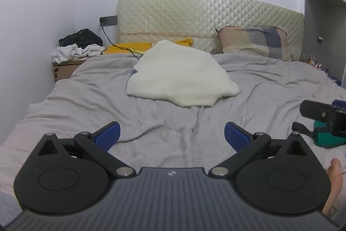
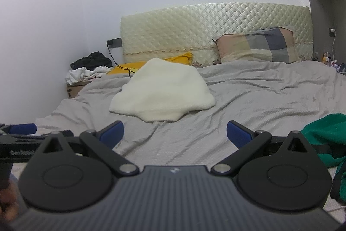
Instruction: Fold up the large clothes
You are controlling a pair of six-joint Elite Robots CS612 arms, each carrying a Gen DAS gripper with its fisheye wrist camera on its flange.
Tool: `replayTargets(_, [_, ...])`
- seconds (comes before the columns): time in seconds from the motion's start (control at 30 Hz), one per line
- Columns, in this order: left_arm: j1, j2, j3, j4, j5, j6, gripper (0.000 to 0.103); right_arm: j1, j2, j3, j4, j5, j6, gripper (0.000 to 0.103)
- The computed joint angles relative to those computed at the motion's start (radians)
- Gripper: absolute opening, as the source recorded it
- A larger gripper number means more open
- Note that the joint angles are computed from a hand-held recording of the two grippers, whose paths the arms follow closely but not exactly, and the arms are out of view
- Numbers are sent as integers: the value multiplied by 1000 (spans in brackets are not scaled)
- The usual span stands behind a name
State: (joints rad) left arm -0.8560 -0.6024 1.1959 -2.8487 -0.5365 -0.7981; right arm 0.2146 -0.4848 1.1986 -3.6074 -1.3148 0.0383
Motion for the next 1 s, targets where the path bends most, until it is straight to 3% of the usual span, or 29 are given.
replayTargets(0.57, [-12, -15, 11, -36, -8, 23, 103, 0, -18, 25, -17, -12, 7, 103])
replayTargets(0.83, [-19, -30, 19, -42, -28, 50, 103, -13, -47, 53, -41, 5, 134, 103])
replayTargets(1.0, [-12, -27, 5, -44, -41, 72, 103, -13, -34, 22, 1, 15, 106, 103])
